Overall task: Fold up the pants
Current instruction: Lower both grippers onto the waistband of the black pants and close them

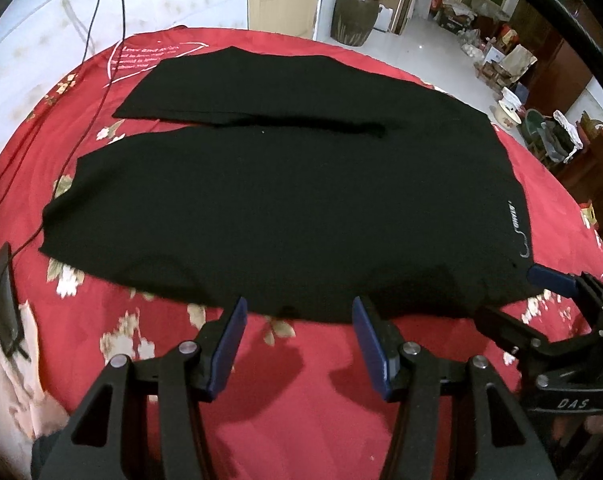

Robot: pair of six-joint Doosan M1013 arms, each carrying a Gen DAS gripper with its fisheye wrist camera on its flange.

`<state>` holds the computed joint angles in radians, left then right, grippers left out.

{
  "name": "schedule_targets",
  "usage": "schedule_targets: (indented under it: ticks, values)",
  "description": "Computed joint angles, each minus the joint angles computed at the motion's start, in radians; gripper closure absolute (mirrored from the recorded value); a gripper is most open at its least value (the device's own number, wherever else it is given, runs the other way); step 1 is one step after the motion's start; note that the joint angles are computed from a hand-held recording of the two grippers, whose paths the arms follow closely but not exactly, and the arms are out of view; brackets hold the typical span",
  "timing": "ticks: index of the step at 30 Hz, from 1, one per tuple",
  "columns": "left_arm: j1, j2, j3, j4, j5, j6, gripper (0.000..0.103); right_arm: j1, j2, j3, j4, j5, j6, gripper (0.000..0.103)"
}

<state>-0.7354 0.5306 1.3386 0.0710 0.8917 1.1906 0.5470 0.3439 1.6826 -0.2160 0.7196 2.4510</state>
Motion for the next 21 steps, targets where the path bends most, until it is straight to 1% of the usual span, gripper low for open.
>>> schedule_targets:
  ticks: [8, 11, 17, 21]
  values:
    - [0.035, 0.089, -0.12, -0.013, 0.022, 0.078, 0.045, -0.063, 0.036, -0.027, 0.031, -0.076, -0.101, 0.0]
    - [0.049, 0.129, -0.181, -0.012, 0.021, 0.107, 0.045, -0.098, 0.056, -0.051, 0.058, -0.079, -0.145, 0.0]
    - [0.071, 0.23, -0.353, 0.01, 0.046, 0.155, 0.045, -0.171, 0.091, -0.105, 0.069, -0.101, -0.242, 0.0]
    - [0.084, 0.299, -0.48, 0.011, 0.065, 0.189, 0.045, -0.22, 0.122, -0.152, 0.068, -0.104, -0.35, 0.0]
